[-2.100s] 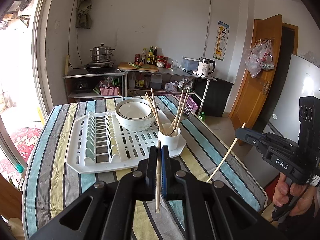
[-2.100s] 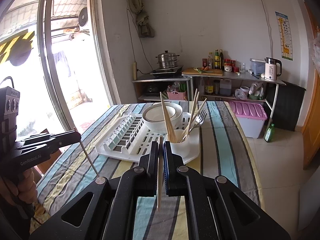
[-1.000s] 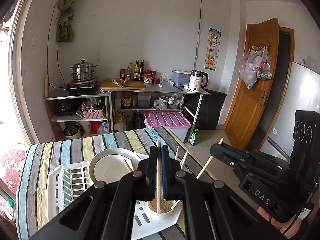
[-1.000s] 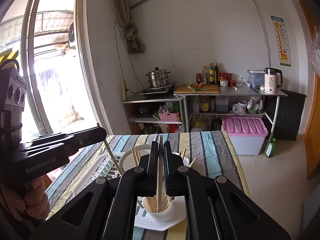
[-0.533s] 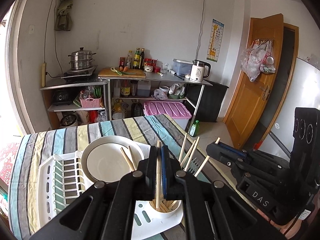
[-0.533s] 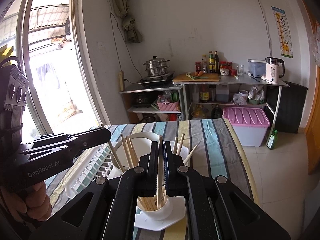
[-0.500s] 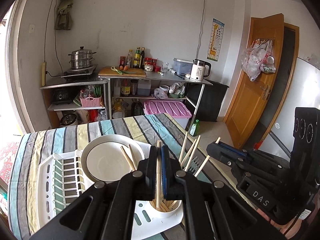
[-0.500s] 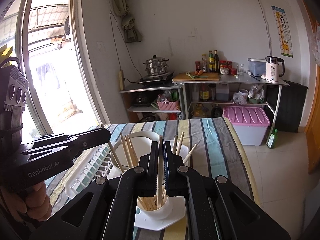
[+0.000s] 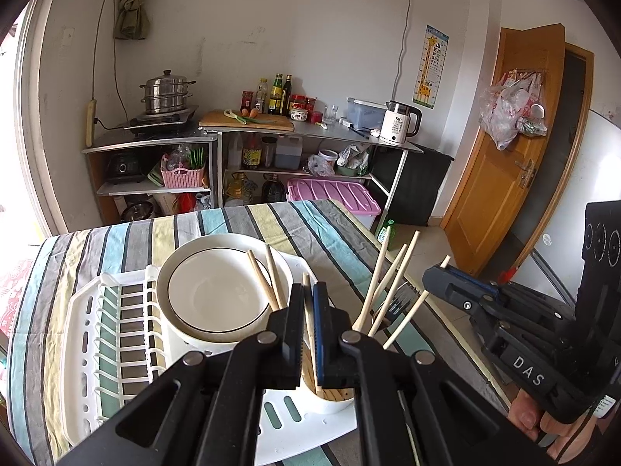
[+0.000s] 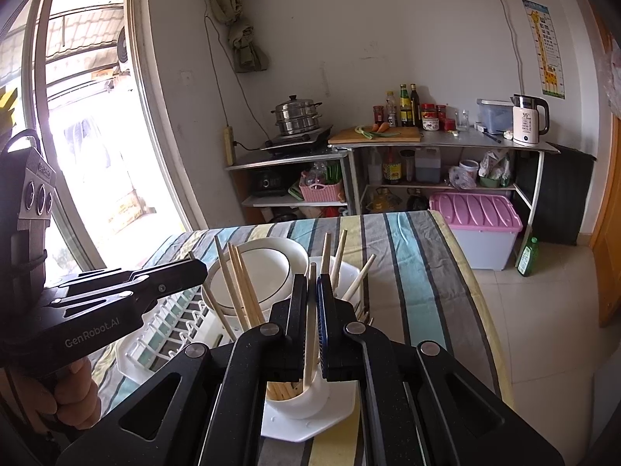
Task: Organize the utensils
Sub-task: 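Lower the chopsticks into the white cup and open both tools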
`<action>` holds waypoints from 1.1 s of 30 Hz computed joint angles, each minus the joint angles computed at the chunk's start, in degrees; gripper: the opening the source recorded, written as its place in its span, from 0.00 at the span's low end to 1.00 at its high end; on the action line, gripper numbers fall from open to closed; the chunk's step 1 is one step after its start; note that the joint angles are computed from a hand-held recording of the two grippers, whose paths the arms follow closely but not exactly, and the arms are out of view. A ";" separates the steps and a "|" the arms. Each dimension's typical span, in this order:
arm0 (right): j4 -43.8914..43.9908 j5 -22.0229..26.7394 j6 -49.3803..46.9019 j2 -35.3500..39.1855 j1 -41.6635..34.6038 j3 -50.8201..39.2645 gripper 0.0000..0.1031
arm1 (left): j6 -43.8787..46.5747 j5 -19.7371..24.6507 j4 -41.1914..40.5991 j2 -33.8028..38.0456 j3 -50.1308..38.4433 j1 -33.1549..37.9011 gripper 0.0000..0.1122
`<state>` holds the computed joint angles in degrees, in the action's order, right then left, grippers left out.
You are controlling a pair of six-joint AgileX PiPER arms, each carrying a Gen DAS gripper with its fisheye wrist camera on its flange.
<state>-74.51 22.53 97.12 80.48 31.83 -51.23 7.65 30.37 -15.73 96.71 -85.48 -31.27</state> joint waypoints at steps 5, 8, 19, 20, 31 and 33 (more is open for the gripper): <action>4.19 -1.02 -4.34 -0.17 -0.94 -0.38 0.05 | -0.20 -0.34 0.19 -0.31 0.53 0.58 0.05; 5.77 -0.67 -5.77 -0.34 -0.93 -0.37 0.15 | -0.72 -0.55 0.47 -0.58 0.94 0.96 0.05; 3.46 0.64 -2.33 -3.73 0.84 2.67 0.21 | -2.32 -4.13 2.95 -5.53 7.46 1.00 0.16; 3.18 0.93 -1.97 -4.28 1.24 3.14 0.21 | -2.46 -4.63 3.12 -6.33 8.49 0.99 0.16; -3.35 17.87 13.58 -10.37 20.59 13.31 0.34 | -6.45 -12.50 6.66 -21.13 28.07 0.07 0.28; -2.71 22.79 15.82 -10.66 25.82 14.60 0.34 | -10.19 -13.53 10.06 -24.41 32.31 -0.72 0.30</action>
<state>-77.22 45.32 112.94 69.82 57.65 -36.63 -2.54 16.84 -5.67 72.31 -53.17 -31.99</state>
